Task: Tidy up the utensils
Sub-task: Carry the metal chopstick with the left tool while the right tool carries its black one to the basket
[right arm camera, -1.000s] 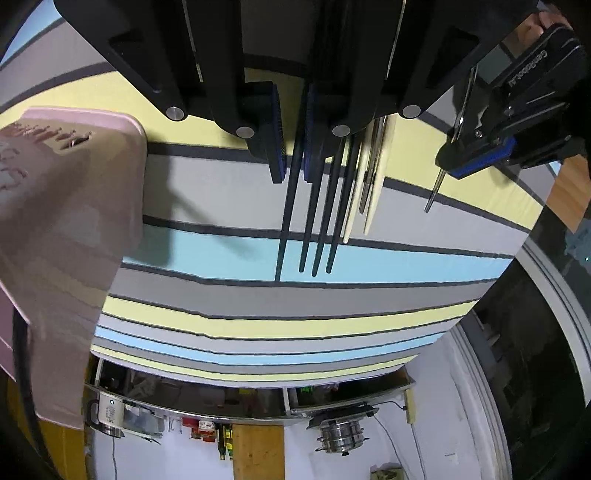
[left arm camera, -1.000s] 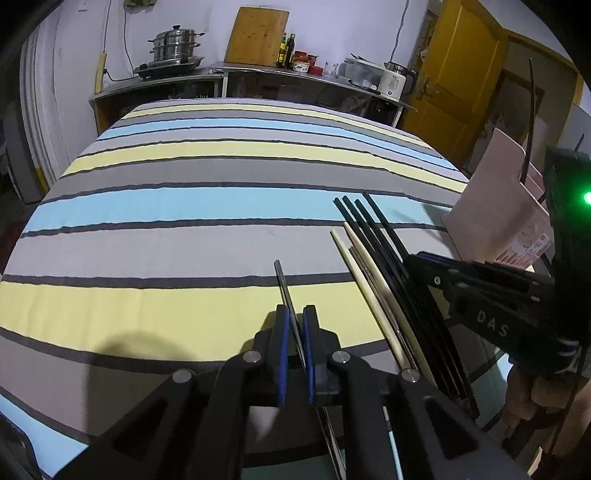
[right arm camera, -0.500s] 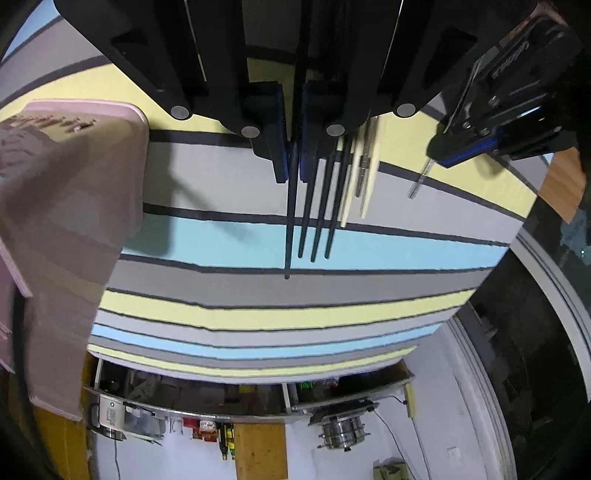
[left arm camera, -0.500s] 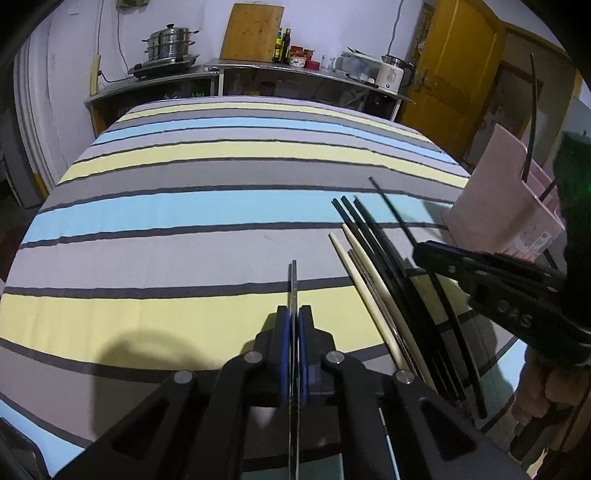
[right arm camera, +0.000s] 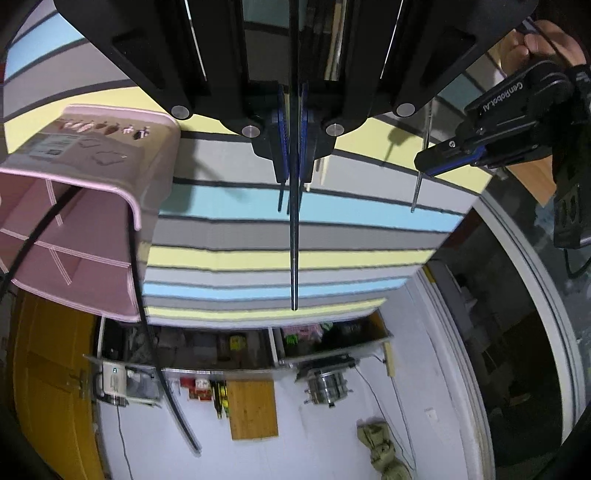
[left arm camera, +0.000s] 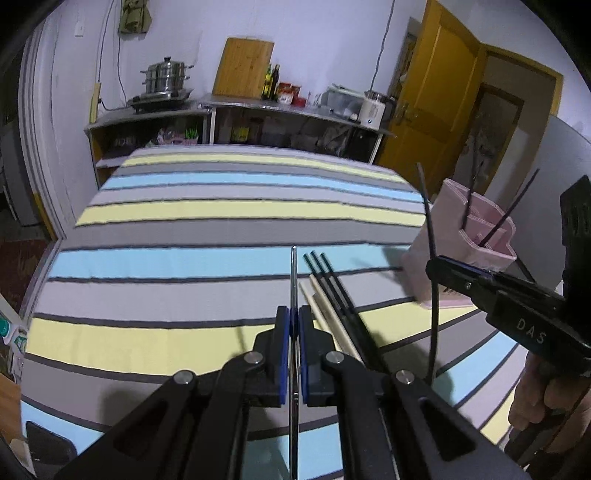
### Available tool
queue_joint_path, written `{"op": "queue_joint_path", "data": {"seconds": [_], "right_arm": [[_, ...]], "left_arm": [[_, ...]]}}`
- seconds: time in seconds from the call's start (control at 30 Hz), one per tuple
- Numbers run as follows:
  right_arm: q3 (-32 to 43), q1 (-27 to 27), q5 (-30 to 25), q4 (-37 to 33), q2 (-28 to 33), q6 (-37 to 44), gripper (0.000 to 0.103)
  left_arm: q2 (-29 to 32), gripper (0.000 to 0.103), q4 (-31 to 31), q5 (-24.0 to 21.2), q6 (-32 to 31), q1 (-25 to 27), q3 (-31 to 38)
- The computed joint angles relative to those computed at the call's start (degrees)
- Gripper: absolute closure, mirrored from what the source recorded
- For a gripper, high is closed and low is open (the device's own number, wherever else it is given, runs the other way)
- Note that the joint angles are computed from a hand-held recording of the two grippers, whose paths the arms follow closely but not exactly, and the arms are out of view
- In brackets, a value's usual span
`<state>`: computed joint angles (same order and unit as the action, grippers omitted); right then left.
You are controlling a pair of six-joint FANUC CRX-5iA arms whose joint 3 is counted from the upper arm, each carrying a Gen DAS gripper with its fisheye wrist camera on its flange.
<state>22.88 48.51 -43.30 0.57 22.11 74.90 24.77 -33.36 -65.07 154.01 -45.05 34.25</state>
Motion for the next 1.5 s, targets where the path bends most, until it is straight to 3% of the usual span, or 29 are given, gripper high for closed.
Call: {"op": "queue_joint_path", "data": {"seconds": [0.43,0.8,1.2,1.5], "right_arm": [[-8.6,0.2,6.2,3.6,-8.8,-4.6,0.097],[-12.6,-1.3,8.8,6.3,-13.1,-7.5,0.097],[-15.3,-3.7,10.6,10.8,-16.1,-12.9,0.097],[-14.2,-5.4,14.6,16.7,-16.6,-17.6,0.097]], "left_arm": [[-0.7,0.098,-3.2,-1.3,-1.8,-2.6,4.4],[3.4,0.098,-0.1,-0.8,-8.0,-2.5,12.5],[11.4,0.098,7.9,0.9,-16.7,-0.4,26.5],[18.1,0.098,10.2,0.2,-20.5,1.2,39.9]]}}
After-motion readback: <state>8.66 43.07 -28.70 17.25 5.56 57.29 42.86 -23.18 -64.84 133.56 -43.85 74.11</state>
